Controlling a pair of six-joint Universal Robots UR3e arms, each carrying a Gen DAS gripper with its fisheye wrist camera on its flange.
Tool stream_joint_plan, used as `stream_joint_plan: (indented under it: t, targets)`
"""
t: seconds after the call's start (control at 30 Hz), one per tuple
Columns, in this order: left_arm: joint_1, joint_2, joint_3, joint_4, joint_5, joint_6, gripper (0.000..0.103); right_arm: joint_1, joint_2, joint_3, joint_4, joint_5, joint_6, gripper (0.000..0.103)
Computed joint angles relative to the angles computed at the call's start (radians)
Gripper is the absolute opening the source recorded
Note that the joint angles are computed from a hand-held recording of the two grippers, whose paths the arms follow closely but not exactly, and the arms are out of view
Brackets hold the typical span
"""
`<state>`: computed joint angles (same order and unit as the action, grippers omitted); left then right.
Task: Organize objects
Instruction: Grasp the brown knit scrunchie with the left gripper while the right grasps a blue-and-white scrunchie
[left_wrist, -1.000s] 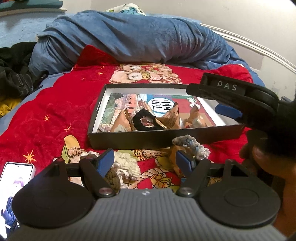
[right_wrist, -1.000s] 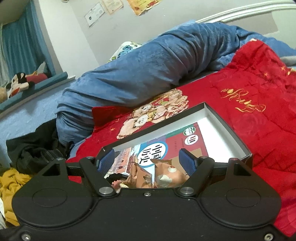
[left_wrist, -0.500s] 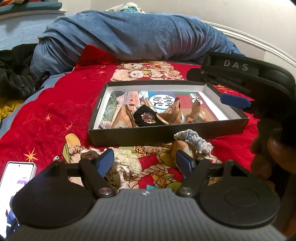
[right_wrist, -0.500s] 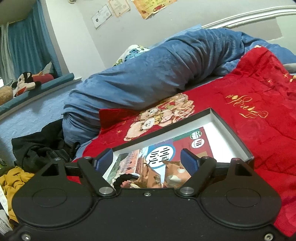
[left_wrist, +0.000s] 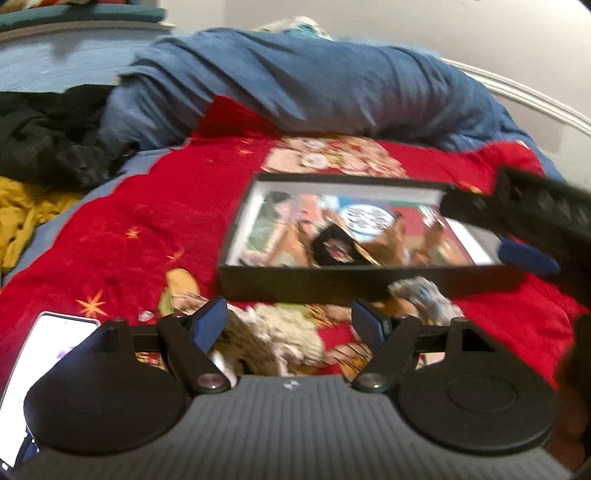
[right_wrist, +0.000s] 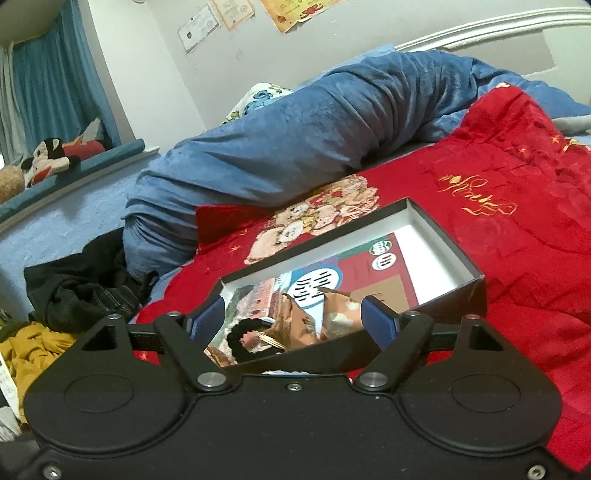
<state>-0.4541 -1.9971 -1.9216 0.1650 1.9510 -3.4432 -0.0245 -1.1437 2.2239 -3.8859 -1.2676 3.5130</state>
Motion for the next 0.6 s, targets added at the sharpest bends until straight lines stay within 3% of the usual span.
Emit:
stream_joint_plan:
  t: [0.27,0.4,0.6]
  targets:
    - [-0.019,0.029,0.012,-0.104,0.087,-0.045,0.084,-0.014,0.010,0.002,0.006,0.059,0.028,0.081]
    - [0.007,0.083,-0.022,-0.177,0.043,-0.078,0.084,-0.010,0.009,0.018,-0.006,0.067,0.024,0.081]
    - [0.032,0.099,-0.063,-0.192,-0.013,-0.055,0.084,-0.001,0.000,0.051,0.010,0.083,0.005,0.078]
